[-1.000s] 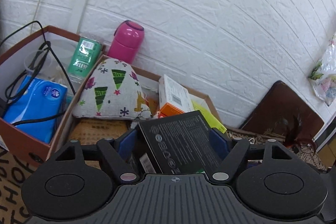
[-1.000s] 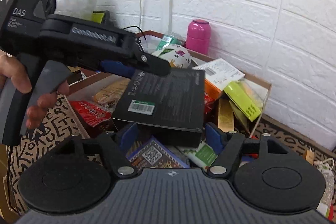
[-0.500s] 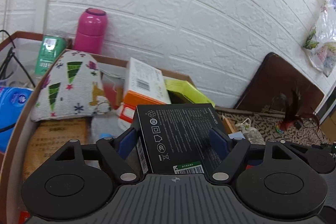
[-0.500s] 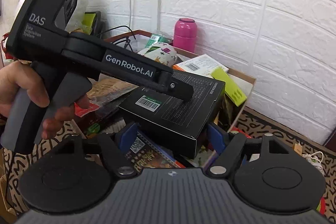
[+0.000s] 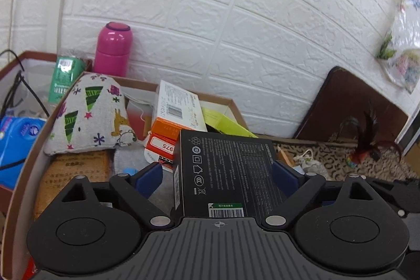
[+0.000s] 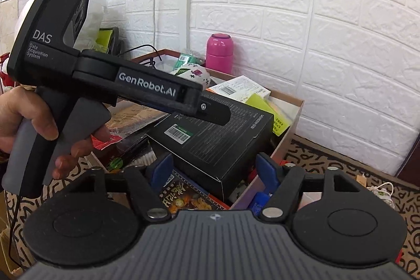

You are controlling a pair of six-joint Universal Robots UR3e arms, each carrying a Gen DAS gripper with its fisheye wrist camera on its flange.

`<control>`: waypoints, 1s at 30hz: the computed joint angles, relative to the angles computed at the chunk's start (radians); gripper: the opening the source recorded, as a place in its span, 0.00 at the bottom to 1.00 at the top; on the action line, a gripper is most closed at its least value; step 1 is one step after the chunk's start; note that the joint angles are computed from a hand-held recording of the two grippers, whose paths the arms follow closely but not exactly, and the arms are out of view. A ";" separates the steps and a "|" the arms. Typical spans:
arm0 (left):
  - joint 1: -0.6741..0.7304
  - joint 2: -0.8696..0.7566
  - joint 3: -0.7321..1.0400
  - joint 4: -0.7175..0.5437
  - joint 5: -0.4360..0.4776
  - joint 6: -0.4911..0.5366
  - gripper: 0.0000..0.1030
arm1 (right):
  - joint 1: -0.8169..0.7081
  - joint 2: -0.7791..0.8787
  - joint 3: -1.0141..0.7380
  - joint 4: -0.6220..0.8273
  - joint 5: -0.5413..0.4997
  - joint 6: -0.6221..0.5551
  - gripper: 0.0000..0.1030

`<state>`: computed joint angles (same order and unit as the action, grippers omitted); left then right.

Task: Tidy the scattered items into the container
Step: 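Lower the black box into the cardboard box and open both tools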

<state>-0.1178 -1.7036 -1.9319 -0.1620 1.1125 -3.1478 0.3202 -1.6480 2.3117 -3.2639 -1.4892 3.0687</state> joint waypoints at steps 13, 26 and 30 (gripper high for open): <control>-0.073 0.090 -0.039 -0.031 0.143 0.030 0.99 | 0.021 -0.056 0.024 0.032 -0.033 0.021 0.67; -0.199 0.301 -0.138 -0.065 0.381 0.021 1.00 | 0.196 -0.221 0.058 0.108 -0.217 0.071 0.97; -0.323 0.347 -0.178 -0.056 0.633 0.001 1.00 | 0.285 -0.280 0.074 0.167 -0.305 0.138 0.99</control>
